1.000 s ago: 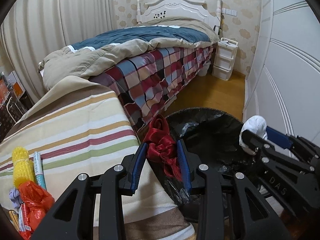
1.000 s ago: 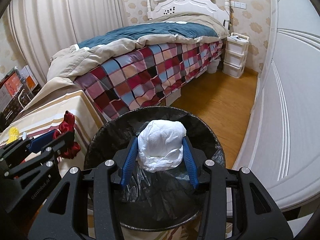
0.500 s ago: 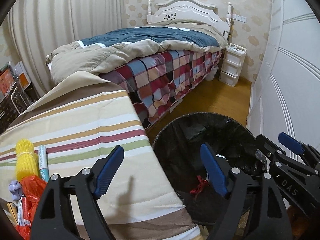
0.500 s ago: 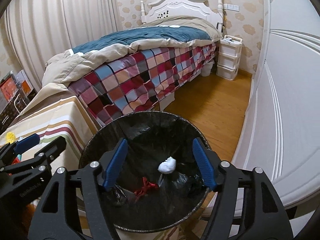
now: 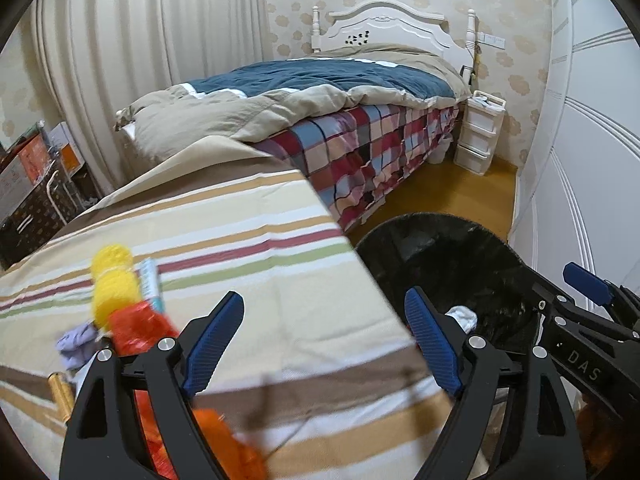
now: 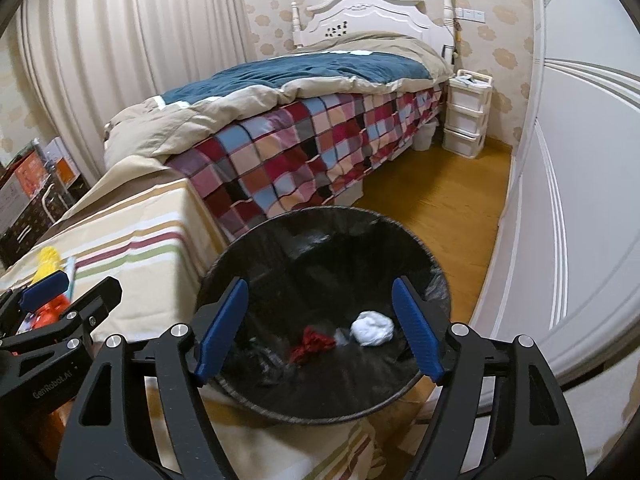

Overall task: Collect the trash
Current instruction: 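Return to the bed and grasp the orange-red mesh net with the left gripper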

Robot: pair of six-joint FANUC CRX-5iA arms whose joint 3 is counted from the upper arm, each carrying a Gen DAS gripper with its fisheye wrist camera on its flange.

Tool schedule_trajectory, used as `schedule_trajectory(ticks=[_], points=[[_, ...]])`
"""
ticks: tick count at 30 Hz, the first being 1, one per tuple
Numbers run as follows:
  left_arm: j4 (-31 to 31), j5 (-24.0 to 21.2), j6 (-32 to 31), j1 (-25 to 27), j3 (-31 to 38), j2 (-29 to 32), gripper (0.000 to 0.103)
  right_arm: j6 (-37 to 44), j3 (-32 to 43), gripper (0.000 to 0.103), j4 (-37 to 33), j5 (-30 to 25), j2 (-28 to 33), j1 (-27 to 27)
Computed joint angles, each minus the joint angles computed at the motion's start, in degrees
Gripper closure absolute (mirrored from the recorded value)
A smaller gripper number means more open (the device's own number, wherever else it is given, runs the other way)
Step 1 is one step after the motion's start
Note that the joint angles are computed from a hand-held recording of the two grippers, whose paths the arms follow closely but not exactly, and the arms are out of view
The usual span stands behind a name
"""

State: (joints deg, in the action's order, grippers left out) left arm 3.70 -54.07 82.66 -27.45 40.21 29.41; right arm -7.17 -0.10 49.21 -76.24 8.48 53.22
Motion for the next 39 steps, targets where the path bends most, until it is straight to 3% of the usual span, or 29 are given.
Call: schedule_trajectory(ticks=[23, 34, 39], points=[[0.2, 6.6, 0.6, 9.2, -22.2, -16.6, 0.020, 1.4, 7.9, 0.030, -1.4, 0.4, 6.3, 8.5], [10.1, 7.4, -7.9, 12.2, -27.4, -17.3, 0.020, 5.4, 12.3, 0.030, -3.1, 0.4, 9.6, 9.3], [12.2, 7.6, -10.8, 12.5, -29.6, -18.0, 0.030, 6.1, 13.0, 0.030, -3.5, 0.4, 10.1, 9.4]])
